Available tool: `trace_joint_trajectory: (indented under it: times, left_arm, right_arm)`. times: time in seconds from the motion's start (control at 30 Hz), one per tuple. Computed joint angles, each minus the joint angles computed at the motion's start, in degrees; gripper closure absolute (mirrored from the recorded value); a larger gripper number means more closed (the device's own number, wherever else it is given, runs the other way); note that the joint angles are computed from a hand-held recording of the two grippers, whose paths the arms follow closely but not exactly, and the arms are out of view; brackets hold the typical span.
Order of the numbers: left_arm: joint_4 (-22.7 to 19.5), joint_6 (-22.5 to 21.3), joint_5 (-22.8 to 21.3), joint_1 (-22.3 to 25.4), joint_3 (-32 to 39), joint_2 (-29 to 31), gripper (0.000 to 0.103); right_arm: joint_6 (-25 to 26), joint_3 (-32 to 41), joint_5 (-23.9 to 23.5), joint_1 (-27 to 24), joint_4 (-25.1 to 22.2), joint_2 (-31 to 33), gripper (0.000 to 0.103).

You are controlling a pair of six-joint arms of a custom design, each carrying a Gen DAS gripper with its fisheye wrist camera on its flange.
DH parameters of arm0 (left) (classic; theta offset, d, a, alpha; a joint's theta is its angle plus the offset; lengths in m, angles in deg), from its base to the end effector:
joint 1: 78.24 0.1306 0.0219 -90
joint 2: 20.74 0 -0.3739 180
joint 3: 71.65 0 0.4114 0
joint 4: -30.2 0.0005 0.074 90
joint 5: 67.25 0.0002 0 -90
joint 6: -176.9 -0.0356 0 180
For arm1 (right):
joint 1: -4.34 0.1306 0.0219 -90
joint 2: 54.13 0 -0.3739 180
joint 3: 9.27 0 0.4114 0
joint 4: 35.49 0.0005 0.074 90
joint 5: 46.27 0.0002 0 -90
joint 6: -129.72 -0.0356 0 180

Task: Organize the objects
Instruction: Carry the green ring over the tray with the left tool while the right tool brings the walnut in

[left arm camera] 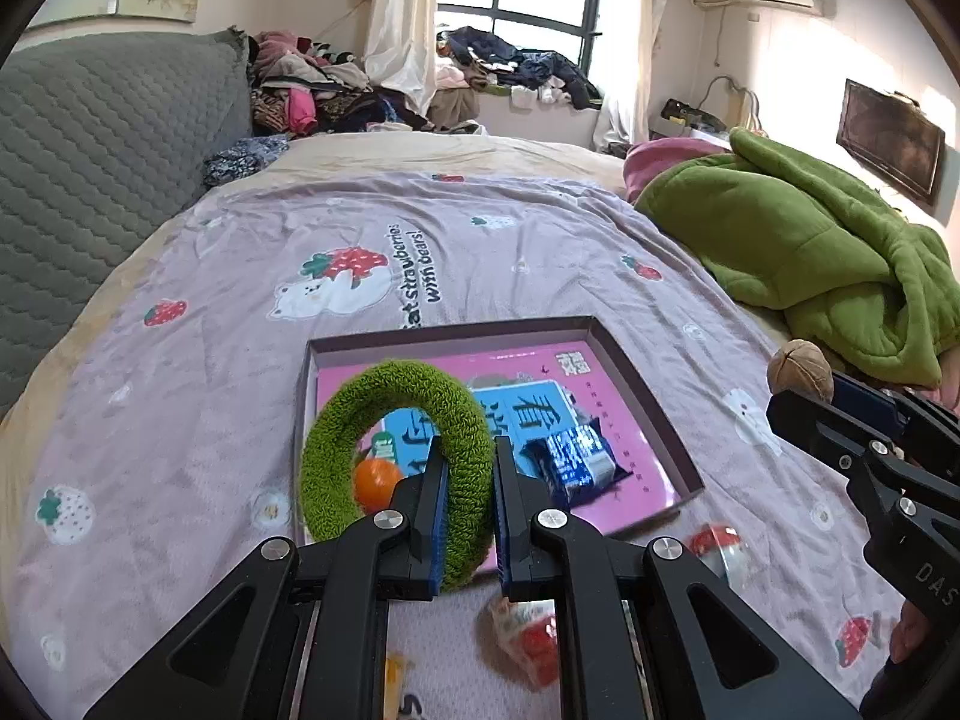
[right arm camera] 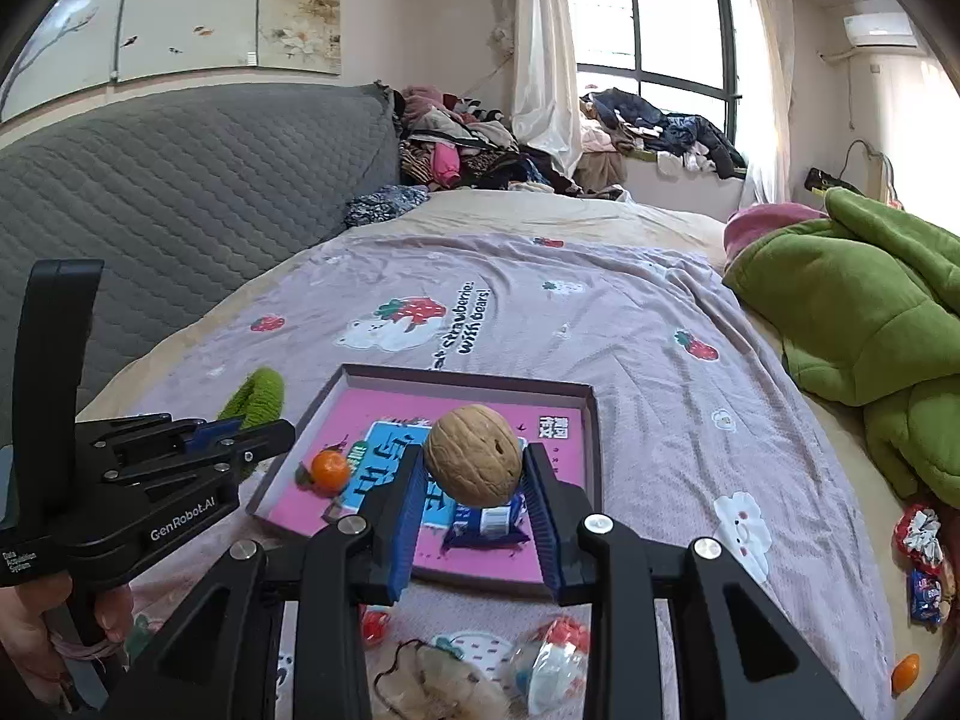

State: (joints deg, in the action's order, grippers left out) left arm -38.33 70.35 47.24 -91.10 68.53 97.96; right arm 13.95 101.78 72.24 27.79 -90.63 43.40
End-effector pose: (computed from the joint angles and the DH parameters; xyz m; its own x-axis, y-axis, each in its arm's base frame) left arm 0.6368 -0.1610 0.5312 -0.5479 0.3910 -0.7396 0.6614 0.7438 -0.0968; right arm 0.5110 0.2026 0.5274 -0.5584 0.1742 -0.8110 0.2448 0.9688 0.0395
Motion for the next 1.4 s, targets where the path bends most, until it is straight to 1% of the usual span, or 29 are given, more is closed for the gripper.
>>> trace_joint_trajectory:
  times: [0.13,0.23,0.33,0.5,0.67,0.8,0.87,0.93,1.03,1.17,1.23,1.4]
  left_arm:
    - [0.3,0.6,0.1,-0.5,2.0,1.8,0.091]
    - [0.5,0.6,-0.2,-0.9,3.3,3.2,0.091]
    - [0.4,0.5,-0.3,-1.2,4.4,4.4,0.091]
    - [0.6,-0.1,-0.4,-2.0,4.8,5.8,0.091]
    - [0.6,-0.9,-1.1,-2.7,5.3,7.3,0.091]
    - [-0.9,-2.1,-2.3,-3.4,6.9,9.2,0.091]
    - [-0.9,-2.8,-3.1,-3.6,6.6,9.5,0.091]
    - [-1.2,-3.2,-3.9,-3.9,6.8,10.0,0.091]
    - [-2.2,-4.1,-4.3,-4.1,7.5,10.8,0.091]
    - [-3.6,-4.9,-5.4,-4.5,8.2,12.0,0.091]
    - [-4.2,-5.3,-5.5,-4.6,8.9,12.6,0.091]
    - [-6.1,-6.9,-6.6,-5.0,10.2,14.2,0.091]
  right_arm:
    - [0.7,0.9,-0.8,-1.4,0.1,1.1,0.070]
    - [2.1,2.2,-0.5,-2.2,0.1,2.5,0.070]
    - [3.1,2.9,-1.2,-2.8,0.5,3.8,0.070]
    - [3.5,3.3,-1.6,-3.5,-0.3,5.6,0.070]
    - [3.9,3.6,-2.1,-4.6,-2.3,7.2,0.070]
    - [4.7,4.5,-2.7,-5.4,-3.7,9.0,0.070]
    - [4.8,4.8,-3.9,-6.1,-4.0,10.0,0.070]
    - [5.2,4.8,-3.9,-6.4,-4.7,10.7,0.070]
    - [4.2,4.8,-5.2,-7.1,-6.3,11.4,0.070]
    - [3.8,4.4,-5.8,-7.8,-6.6,12.1,0.070]
    - [3.9,4.4,-6.9,-8.1,-6.8,12.4,0.070]
    - [3.5,5.1,-6.9,-8.4,-8.3,13.8,0.070]
